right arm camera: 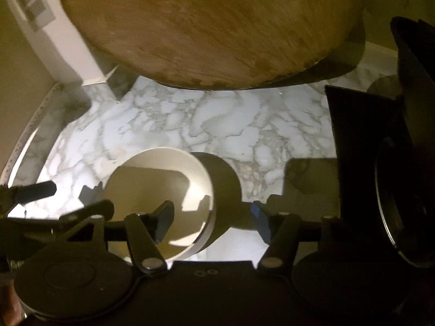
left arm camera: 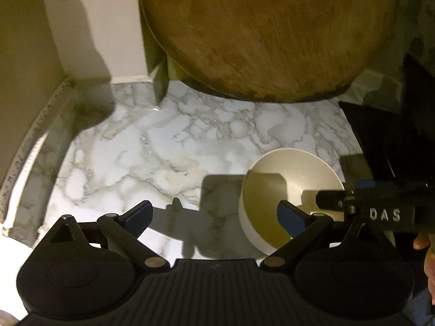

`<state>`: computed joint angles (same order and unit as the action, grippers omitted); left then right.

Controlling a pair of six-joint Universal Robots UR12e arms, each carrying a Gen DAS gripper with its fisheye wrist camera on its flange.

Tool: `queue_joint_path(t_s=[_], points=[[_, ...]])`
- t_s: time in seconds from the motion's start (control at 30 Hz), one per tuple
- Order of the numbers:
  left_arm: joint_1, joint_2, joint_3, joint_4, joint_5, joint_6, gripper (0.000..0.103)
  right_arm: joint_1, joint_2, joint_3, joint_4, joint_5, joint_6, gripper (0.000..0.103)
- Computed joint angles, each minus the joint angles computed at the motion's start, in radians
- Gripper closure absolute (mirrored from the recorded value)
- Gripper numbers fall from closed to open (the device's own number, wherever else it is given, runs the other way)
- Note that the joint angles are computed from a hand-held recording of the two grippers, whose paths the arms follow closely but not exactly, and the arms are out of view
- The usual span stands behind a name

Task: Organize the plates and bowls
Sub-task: 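Close both grippers on the rim of the cream bowl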

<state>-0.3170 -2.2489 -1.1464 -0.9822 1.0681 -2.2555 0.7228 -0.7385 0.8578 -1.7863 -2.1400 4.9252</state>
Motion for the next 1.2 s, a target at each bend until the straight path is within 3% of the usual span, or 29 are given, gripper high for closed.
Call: queue_joint_path(t_s=[0.13,0.23,0.3,0.37,0.53,0.7,0.83,0.9,1.2], points=[[-0.007,-0.007,0.008,-0.031,0.017,0.005,0.008,-0.008,-0.011,0.026,-0.019,0.017,-0.011,0.052],[-0.011,-0.014,0.019,-0.066,0.027,0.008,0.017,-0.012,-0.018,0.044,-0.046,0.030,-0.017,0.061],[-0.014,-0.015,0.021,-0.079,0.038,0.009,0.031,-0.012,-0.019,0.049,-0.055,0.034,-0.022,0.066],[-0.015,-0.019,0.029,-0.098,0.048,0.004,0.038,-0.014,-0.018,0.047,-0.053,0.038,-0.026,0.073],[-0.014,-0.026,0.043,-0.138,0.044,-0.019,0.047,-0.014,-0.017,0.049,-0.062,0.037,-0.034,0.081],[-0.015,-0.022,0.043,-0.151,0.040,-0.013,0.066,-0.013,-0.015,0.042,-0.061,0.031,-0.030,0.088],[-0.013,-0.018,0.040,-0.157,0.037,-0.003,0.073,-0.012,-0.010,0.031,-0.059,0.032,-0.032,0.095],[-0.010,-0.013,0.037,-0.173,0.026,0.013,0.085,-0.012,-0.006,0.023,-0.063,0.032,-0.035,0.097],[0.004,0.017,-0.010,-0.111,0.023,0.035,0.086,-0.003,0.042,-0.082,0.031,0.010,-0.054,0.098]])
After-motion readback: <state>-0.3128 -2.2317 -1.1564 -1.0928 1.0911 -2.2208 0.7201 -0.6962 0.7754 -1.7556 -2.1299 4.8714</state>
